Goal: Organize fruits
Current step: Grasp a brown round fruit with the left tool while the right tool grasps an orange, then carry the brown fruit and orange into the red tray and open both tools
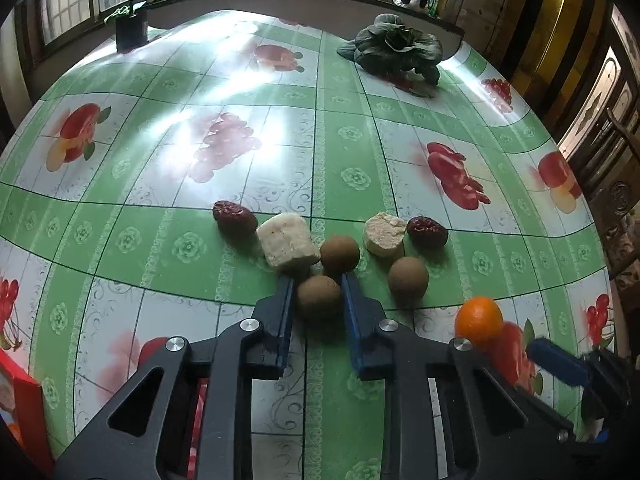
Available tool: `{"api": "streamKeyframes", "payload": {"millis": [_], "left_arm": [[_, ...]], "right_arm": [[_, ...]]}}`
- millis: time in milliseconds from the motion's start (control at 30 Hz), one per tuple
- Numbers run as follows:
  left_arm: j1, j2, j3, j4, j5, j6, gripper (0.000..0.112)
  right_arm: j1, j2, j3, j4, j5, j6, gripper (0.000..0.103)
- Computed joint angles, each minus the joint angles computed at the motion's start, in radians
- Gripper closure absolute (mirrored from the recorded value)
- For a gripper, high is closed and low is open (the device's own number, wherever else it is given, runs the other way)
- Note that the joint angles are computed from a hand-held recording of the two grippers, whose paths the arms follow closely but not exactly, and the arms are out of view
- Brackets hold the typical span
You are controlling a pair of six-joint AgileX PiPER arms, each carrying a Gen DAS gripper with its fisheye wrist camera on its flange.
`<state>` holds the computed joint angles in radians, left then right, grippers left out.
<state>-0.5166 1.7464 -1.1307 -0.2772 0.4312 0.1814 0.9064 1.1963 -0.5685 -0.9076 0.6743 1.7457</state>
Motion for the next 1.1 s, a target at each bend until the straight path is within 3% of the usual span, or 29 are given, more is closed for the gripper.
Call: {"api": "streamKeyframes", "payload": {"millis": [333,367,400,533,700,933,1100], "left_arm": [[0.029,-0.123,0.105,0.015,0.017,-0.008,0.090],[0.029,-0.138,0.119,0.023,0.018,-0.014,0.090],[0.032,-0.154,0.134,0.019,0.018,-0.009,0.090],[0.049,-0.224,0.197,0.016,0.022,0.008,0.090],[0.108,-0.322,0.265,-0.041,0.060,0.102,0.090],[0.318,-0.506,0.349,-0.242,0.230,0.395,0.090],[0.474,-0.607,0.379,-0.283,0.316,0.527,0.090]], "right_arm": [[-0.173,0.152,-0.088,0.060,-0.145,-0.221,0.060],[-0.183,0.168,-0.093,0.058,-0.153,-0.229,0.067],[-0.169,0.178,-0.097,0.024,-0.128,-0.197,0.071],[-0.139,0.148,-0.088,0.069,-0.113,-0.208,0.071],[0.065,0.102,-0.097,0.003,0.058,-0.026,0.071],[0.300,0.139,-0.179,-0.060,0.196,0.157,0.071],[0.367,0.232,-0.284,-0.059,0.208,0.144,0.071]]}}
